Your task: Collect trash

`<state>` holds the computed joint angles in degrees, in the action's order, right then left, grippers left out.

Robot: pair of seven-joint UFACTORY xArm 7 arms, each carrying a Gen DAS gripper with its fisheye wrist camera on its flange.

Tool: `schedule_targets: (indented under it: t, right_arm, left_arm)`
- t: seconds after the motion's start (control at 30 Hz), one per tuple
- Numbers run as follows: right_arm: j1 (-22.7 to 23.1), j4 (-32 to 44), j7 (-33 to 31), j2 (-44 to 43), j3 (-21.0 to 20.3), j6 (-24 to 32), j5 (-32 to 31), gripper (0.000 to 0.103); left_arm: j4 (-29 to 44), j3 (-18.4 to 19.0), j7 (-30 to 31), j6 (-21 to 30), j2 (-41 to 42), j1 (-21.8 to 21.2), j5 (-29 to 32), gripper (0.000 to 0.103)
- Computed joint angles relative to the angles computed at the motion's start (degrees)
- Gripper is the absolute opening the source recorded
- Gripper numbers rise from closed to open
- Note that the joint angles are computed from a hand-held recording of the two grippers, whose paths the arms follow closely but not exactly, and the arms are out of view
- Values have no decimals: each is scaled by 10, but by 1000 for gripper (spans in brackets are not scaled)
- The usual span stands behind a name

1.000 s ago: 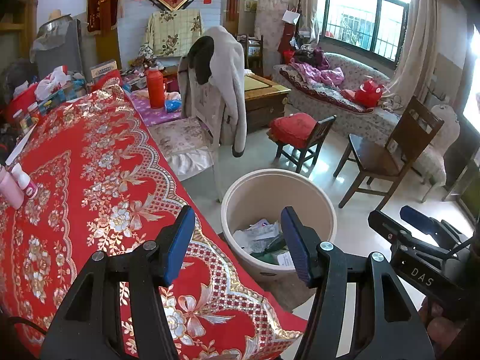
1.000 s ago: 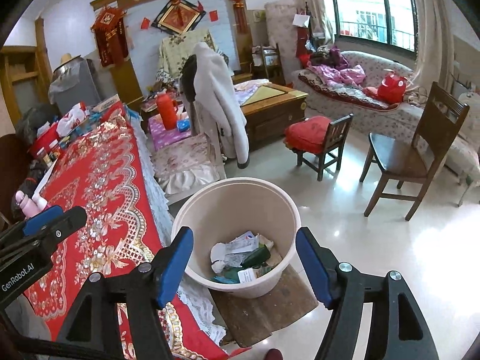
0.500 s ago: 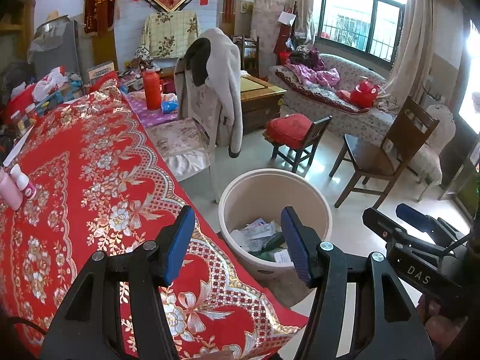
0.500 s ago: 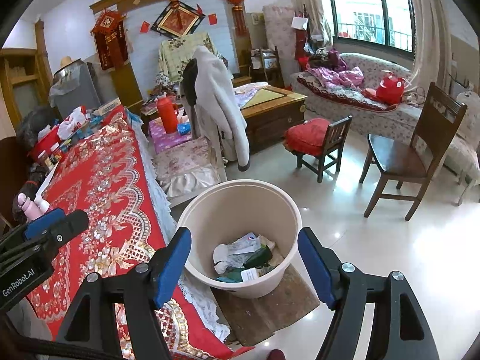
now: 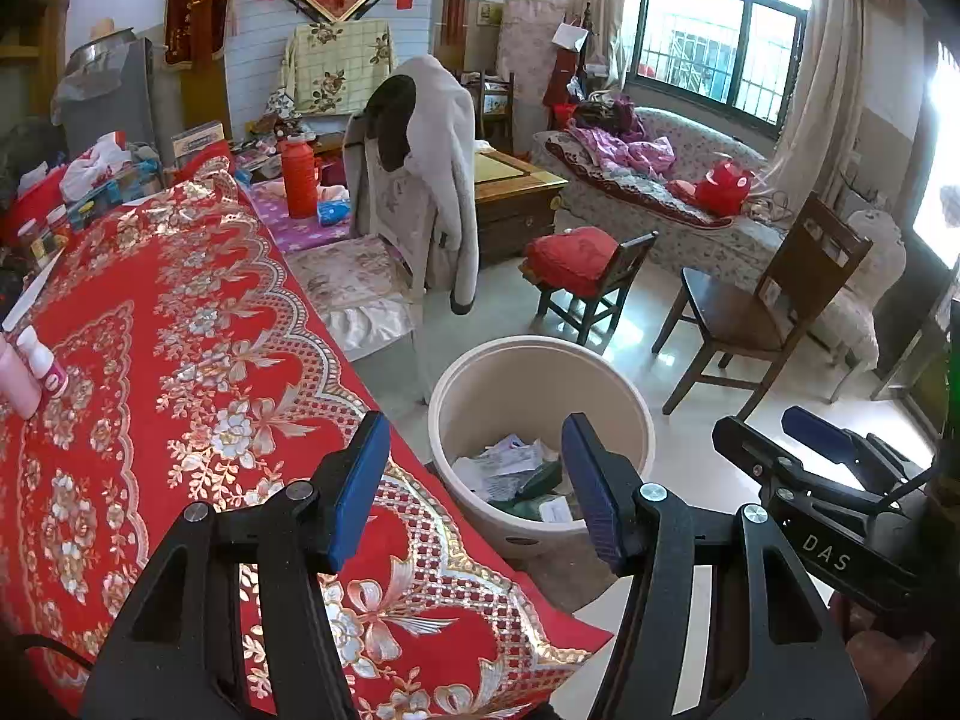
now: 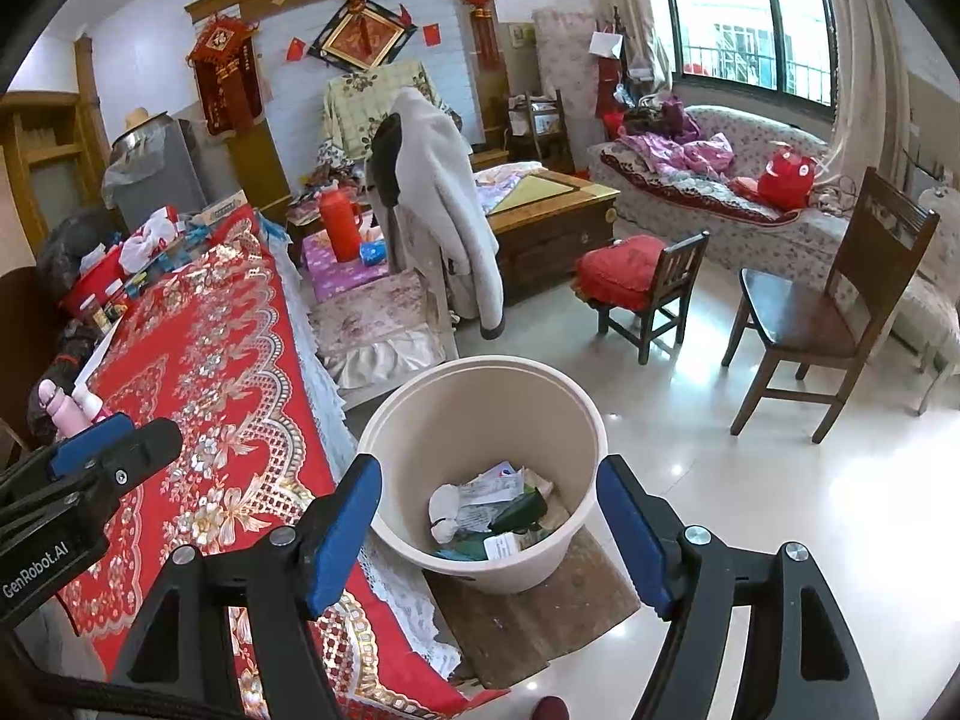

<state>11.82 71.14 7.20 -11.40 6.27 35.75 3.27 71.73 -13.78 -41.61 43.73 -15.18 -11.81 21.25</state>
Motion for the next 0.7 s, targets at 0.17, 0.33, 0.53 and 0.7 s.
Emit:
schedule_targets:
  t: [0.17, 0.33, 0.53, 0.7]
  right_arm:
    - [0, 0, 0, 0, -1, 1, 1, 72]
    - [0, 1, -1, 1, 0, 2, 0, 73]
    - [0, 0, -1, 0, -1, 2, 1, 73]
    - [0, -1, 0, -1, 0, 1, -1, 74]
  left_arm:
    - [4, 2, 1, 2, 3, -3, -8, 58]
    - [3, 6, 6, -2, 4, -4, -16, 58]
    - [-4, 10, 8, -9, 3, -5, -32, 58]
    - [-4, 10, 8, -11, 5, -4, -36, 58]
